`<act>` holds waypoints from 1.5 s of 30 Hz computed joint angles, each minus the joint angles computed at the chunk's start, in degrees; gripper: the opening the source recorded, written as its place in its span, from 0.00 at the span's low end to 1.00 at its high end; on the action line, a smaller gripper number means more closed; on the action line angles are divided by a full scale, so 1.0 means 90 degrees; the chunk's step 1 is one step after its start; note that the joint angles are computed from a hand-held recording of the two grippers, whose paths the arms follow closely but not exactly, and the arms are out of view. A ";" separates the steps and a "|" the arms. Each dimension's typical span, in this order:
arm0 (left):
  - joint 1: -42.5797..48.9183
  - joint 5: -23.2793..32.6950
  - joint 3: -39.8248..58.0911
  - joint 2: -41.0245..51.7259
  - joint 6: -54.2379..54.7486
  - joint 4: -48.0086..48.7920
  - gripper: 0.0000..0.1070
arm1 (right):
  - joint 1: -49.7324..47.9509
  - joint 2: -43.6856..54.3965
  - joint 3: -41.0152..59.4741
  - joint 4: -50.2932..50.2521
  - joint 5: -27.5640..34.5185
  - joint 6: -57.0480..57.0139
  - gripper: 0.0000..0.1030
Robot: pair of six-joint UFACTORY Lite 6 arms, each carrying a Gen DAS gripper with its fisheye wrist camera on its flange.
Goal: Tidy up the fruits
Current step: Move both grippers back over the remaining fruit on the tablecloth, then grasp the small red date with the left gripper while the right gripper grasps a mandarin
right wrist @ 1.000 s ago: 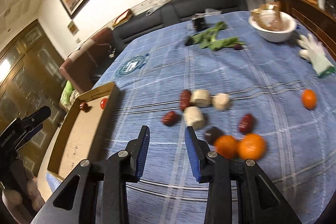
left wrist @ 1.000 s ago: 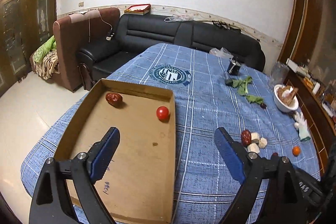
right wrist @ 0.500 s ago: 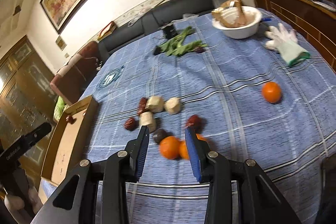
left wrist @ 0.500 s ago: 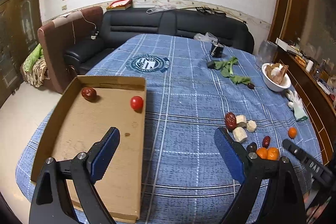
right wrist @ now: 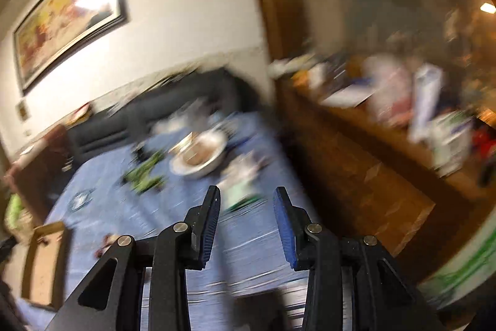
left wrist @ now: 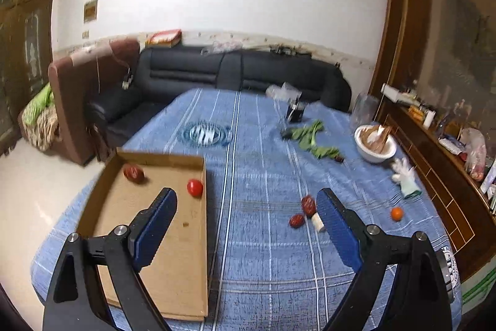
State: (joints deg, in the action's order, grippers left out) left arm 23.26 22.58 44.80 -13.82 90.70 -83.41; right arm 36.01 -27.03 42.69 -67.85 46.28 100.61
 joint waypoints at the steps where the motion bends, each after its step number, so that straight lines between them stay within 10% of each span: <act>1: 0.0018 0.0059 0.0018 -0.0109 0.0080 -0.0049 0.85 | -0.0079 -0.0424 0.0116 0.0287 0.0477 -0.0666 0.38; 7: -0.0167 0.0170 0.0446 -0.0168 -0.0113 0.0100 0.85 | -0.1428 -0.1295 0.1847 0.0828 0.2687 -0.3776 0.38; 12: -0.0444 -0.0143 0.0490 0.0227 0.0295 -0.0160 0.85 | -0.0376 -0.1491 0.1494 0.0545 0.3272 -0.3243 0.47; 19: -0.0616 -0.0448 0.0602 0.1434 0.1067 -0.0919 0.85 | -0.0003 0.0993 0.0355 0.0696 -0.0104 -0.0748 0.49; 24: -0.1176 -0.0840 0.0882 0.2486 0.1982 -0.1745 0.85 | -0.0076 0.3943 0.1136 -0.1419 -0.2707 0.2034 0.49; 33: -0.1878 -0.1142 0.3001 0.4941 -0.0237 0.0229 0.85 | 0.0102 0.7489 0.4032 -0.3079 -0.4160 0.3529 0.49; 45: -0.2141 -0.0763 0.4706 0.6660 -0.2236 0.2726 0.50 | 0.0167 0.7666 0.4334 -0.4878 -0.4426 0.4318 0.49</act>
